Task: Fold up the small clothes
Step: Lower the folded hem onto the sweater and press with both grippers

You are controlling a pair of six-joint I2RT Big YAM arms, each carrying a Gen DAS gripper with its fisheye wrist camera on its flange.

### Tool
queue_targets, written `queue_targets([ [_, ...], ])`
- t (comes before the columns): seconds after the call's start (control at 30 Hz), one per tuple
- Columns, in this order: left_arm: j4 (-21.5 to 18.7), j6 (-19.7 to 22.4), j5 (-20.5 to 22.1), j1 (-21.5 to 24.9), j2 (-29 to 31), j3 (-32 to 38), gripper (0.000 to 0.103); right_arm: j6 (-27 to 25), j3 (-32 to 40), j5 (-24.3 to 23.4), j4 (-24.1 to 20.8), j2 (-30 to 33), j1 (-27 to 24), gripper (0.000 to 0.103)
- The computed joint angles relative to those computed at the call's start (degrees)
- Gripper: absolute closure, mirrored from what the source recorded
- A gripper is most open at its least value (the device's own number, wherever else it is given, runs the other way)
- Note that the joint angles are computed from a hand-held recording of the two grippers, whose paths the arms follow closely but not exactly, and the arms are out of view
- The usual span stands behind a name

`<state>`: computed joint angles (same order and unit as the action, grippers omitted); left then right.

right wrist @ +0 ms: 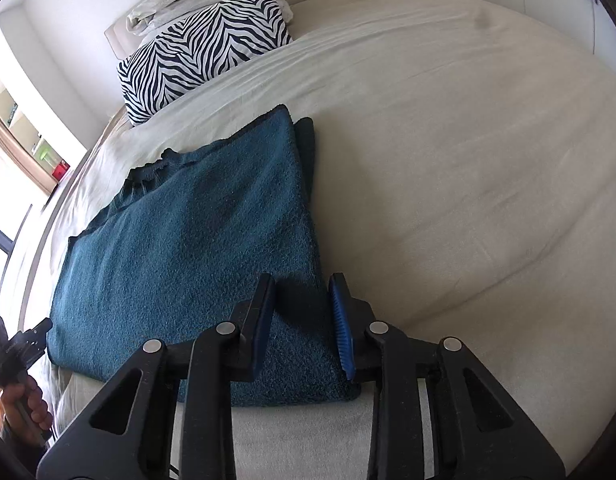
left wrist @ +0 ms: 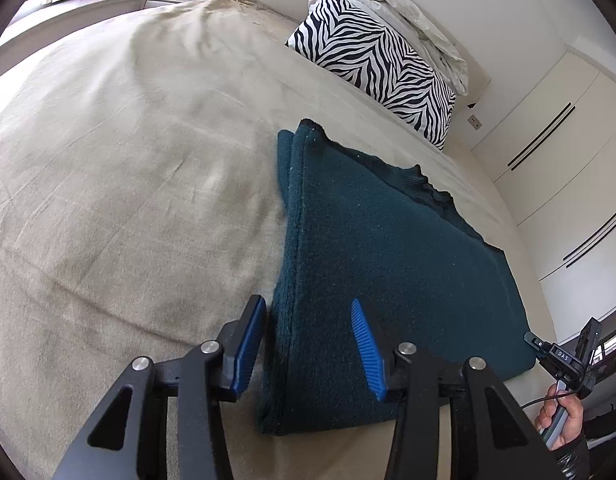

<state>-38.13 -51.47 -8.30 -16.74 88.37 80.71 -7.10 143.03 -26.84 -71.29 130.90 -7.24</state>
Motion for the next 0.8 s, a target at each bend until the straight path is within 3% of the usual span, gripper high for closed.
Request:
queue_targets([
  [0.33,-1.1,0.3,-3.5,-1.3,-0.4,-0.3,0.058,0.1,-5.9,0.4,3.0,-3.9,-0.5,0.085],
  [0.4,-2.1,0.4,-3.9,-1.5,0.0,0.1,0.081,-1.1,-7.1,1.3,3.8,-4.6,-0.2,0.088],
  [0.47,-2.8,0.5,-4.7,-1.6,0.2,0.4,0.087,-1.9,-7.5,2.2,3.9,-4.9,0.0,0.097],
  [0.8,-3.6,1.8,-5.0,-1.7,-0.2,0.1,0.093,-1.4,-13.1,3.2,7.6,-9.0,-0.4,0.098],
])
